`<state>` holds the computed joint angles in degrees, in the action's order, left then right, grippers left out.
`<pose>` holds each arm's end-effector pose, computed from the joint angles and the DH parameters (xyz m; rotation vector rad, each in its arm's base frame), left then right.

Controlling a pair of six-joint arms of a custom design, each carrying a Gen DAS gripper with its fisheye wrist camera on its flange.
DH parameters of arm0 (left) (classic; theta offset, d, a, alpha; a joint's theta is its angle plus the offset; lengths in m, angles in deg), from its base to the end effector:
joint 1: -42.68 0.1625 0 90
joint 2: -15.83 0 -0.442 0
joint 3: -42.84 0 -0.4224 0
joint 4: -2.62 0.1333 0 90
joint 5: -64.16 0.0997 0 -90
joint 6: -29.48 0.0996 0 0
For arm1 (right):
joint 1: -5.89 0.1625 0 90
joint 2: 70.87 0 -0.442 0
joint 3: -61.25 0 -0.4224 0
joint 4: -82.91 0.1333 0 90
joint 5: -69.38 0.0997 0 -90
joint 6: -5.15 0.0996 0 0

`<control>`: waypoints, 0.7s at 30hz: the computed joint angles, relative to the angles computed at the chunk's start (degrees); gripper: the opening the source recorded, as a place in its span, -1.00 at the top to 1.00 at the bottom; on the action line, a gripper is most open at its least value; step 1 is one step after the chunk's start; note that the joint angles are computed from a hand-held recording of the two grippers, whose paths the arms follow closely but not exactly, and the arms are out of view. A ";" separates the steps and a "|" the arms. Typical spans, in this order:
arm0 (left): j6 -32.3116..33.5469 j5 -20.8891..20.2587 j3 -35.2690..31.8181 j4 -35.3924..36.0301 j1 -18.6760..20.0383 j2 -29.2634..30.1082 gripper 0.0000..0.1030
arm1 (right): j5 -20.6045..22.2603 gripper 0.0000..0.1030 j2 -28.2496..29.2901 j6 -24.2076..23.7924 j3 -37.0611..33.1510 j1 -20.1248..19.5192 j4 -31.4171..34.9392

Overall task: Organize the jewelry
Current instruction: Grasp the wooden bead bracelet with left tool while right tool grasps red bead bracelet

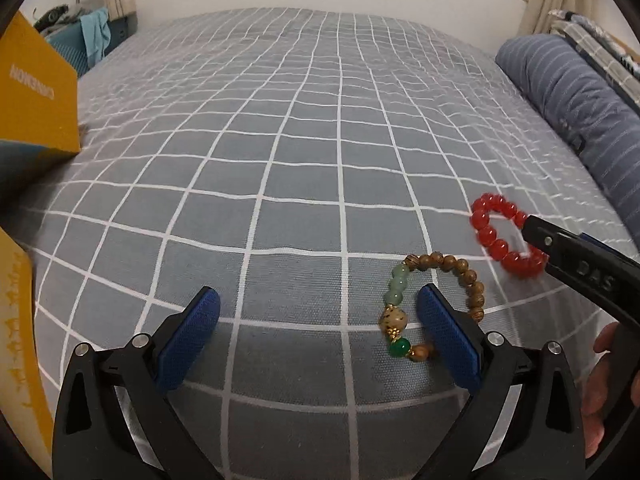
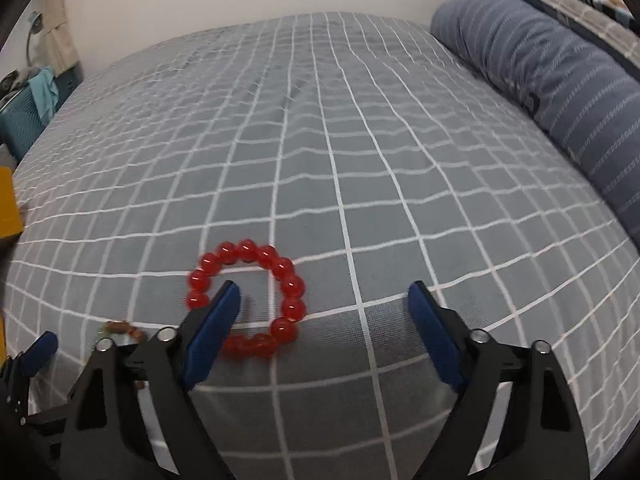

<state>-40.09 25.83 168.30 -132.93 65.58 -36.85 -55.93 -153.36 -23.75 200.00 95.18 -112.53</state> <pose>-0.3354 -0.3712 0.0100 0.2165 2.2675 -0.8157 0.0705 -0.4200 0.2718 0.2276 -2.2372 0.8035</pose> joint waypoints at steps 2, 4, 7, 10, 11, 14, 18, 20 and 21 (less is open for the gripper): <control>0.16 0.39 -0.14 -0.28 0.02 0.49 -0.88 | 0.91 -0.43 0.99 -0.36 0.29 -1.29 -1.19; 0.10 0.62 0.22 -0.94 0.04 0.41 -0.81 | 1.61 -0.31 1.63 -1.03 0.91 -1.74 -3.89; -1.37 1.56 0.54 0.50 -0.63 0.20 -0.53 | 2.84 -0.03 1.67 -2.20 1.54 -1.98 -5.62; -0.98 2.03 0.56 0.80 -0.97 0.19 -0.14 | 3.20 0.26 1.69 -2.57 1.76 -1.99 -6.01; -0.87 2.21 0.41 1.12 -1.04 0.27 0.07 | 3.73 0.35 1.41 -2.65 1.94 -2.07 -5.69; 0.05 2.66 0.04 1.55 -1.32 0.68 0.79 | 3.97 0.71 1.46 -4.08 2.59 -1.67 -6.94; 1.44 2.49 1.07 -1.49 -1.31 0.01 0.80 | 5.13 0.73 0.36 -4.11 3.05 -1.56 -7.24; 1.66 2.48 1.45 -2.24 -1.45 -0.25 0.80 | 5.43 0.74 0.01 -4.23 3.29 -1.51 -7.48; 1.51 2.47 1.53 -2.19 -1.55 -0.25 0.80 | 5.59 0.74 -0.18 -4.29 3.32 -1.54 -7.26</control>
<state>-38.58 28.30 169.83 -135.12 64.02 -37.10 -50.34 -153.53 -28.04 203.32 93.64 -119.79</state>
